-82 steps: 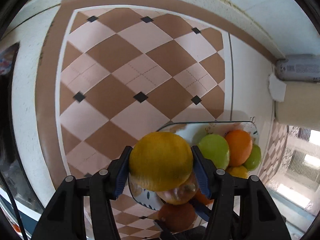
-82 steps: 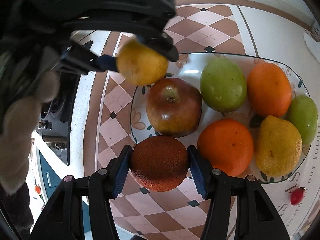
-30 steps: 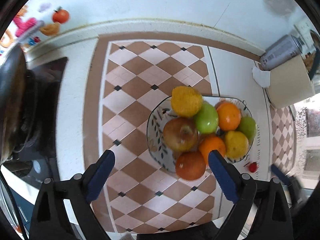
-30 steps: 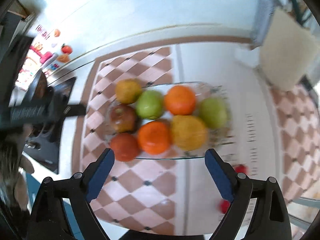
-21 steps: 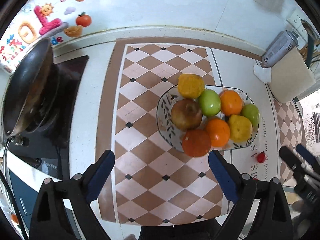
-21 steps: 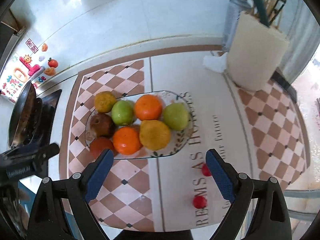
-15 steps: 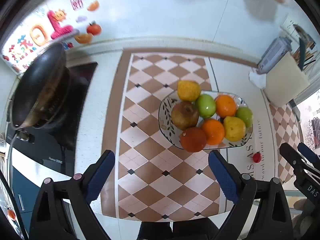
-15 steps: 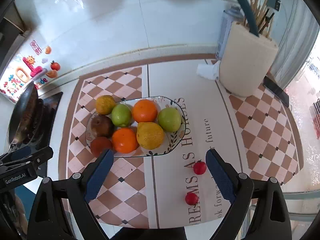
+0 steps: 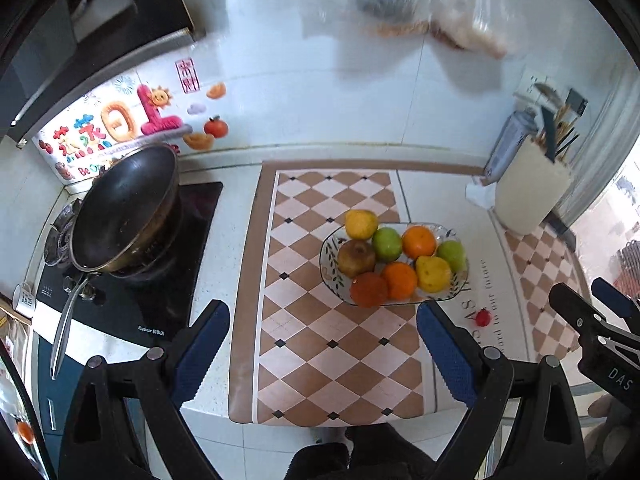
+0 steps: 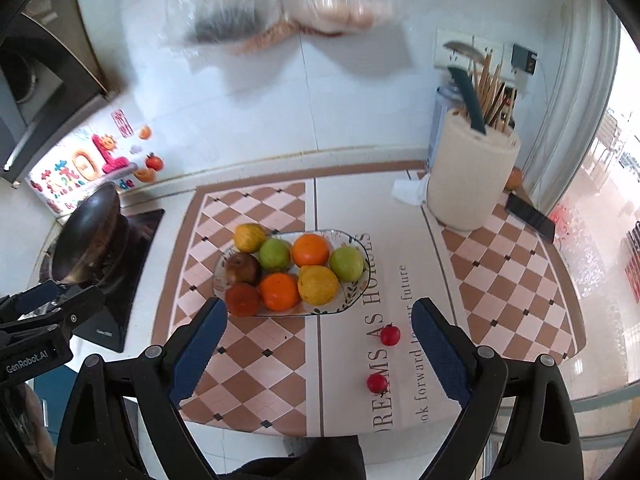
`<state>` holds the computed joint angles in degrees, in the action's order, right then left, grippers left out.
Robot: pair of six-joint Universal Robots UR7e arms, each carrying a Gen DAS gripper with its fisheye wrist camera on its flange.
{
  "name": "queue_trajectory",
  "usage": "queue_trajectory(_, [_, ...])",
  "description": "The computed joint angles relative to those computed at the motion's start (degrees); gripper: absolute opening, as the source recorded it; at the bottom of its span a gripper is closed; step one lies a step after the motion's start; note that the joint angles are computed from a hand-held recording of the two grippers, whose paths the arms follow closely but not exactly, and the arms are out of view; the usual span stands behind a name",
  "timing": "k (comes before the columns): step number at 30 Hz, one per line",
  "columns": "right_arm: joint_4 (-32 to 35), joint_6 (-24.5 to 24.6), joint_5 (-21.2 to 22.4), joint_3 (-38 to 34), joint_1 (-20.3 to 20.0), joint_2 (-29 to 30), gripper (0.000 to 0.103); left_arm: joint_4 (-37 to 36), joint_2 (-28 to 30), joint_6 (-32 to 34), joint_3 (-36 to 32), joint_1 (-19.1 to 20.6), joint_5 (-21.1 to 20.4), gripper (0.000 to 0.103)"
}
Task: Organize fruits
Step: 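Lift both tools back from the plate toward the red tomatoes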
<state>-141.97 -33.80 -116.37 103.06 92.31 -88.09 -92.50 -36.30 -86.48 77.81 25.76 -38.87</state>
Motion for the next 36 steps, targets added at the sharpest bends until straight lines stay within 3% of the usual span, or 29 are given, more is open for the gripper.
queue_trajectory(10, [3.4, 1.8, 1.0, 0.9, 3.1, -5.9, 0.095, -1.5, -1.0, 0.5, 1.1, -3.2, 0.6, 0.096])
queue_trajectory(21, [6.3, 4.5, 1.4, 1.2, 2.1, -7.8, 0.095, -1.5, -0.7, -1.7, 2.1, -3.6, -0.1, 0.096])
queue_trajectory(26, [9.3, 3.6, 5.4, -0.1, -2.2, -7.3, 0.095, -3.6, 0.2, -2.1, 2.1, -2.1, -0.6, 0.096])
queue_trajectory(31, [11.4, 2.5, 2.8, -3.7, -7.8, -2.2, 0.094, 1.3, 5.9, -1.5, -4.7, 0.7, -1.4, 0.096])
queue_trajectory(34, [13.8, 2.7, 1.9, -6.2, -12.0, 1.5, 0.074, 2.8, 10.0, 0.8, -9.5, 2.8, -2.8, 0.096])
queue_trajectory(36, [16.5, 3.2, 2.5, -8.0, -15.5, 4.1, 0.068, 3.0, 13.2, 3.2, -13.2, 4.4, -4.5, 0.096])
